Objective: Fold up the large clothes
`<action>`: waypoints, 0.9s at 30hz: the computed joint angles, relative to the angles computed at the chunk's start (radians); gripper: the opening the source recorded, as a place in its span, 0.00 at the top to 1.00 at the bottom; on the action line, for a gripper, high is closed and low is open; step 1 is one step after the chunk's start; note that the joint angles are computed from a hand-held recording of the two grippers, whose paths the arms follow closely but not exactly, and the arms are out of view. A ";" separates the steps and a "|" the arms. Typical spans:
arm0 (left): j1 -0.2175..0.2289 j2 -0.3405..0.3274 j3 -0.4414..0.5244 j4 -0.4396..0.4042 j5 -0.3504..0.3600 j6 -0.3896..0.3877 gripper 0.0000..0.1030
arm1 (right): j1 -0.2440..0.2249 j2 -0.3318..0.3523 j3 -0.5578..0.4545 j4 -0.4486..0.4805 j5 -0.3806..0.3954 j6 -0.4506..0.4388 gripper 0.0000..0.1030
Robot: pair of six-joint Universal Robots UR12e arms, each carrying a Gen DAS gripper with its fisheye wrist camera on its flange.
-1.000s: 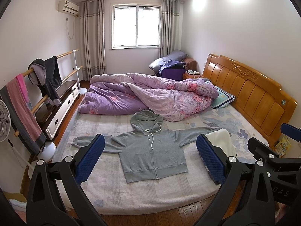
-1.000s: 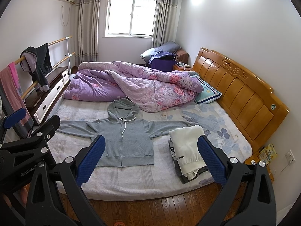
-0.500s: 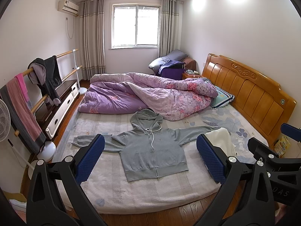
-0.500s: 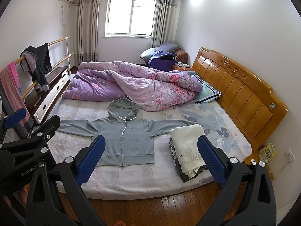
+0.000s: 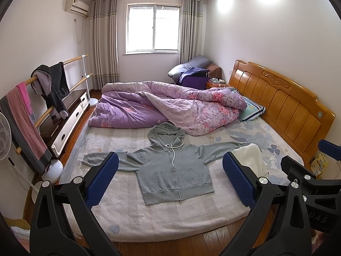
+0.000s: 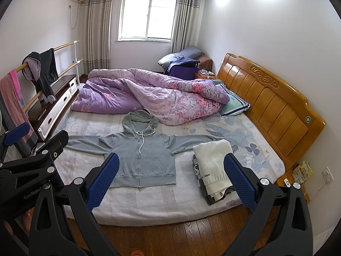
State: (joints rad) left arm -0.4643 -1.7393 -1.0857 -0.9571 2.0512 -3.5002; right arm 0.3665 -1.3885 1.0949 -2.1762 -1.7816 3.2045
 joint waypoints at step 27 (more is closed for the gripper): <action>0.001 0.028 -0.078 0.048 0.001 -0.006 0.05 | 0.000 -0.011 0.030 -0.018 0.004 -0.005 0.08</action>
State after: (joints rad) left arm -0.4636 -1.7118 -1.1638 -0.9090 2.0523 -3.5060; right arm 0.3661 -1.3990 1.1254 -2.1940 -1.7778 3.2000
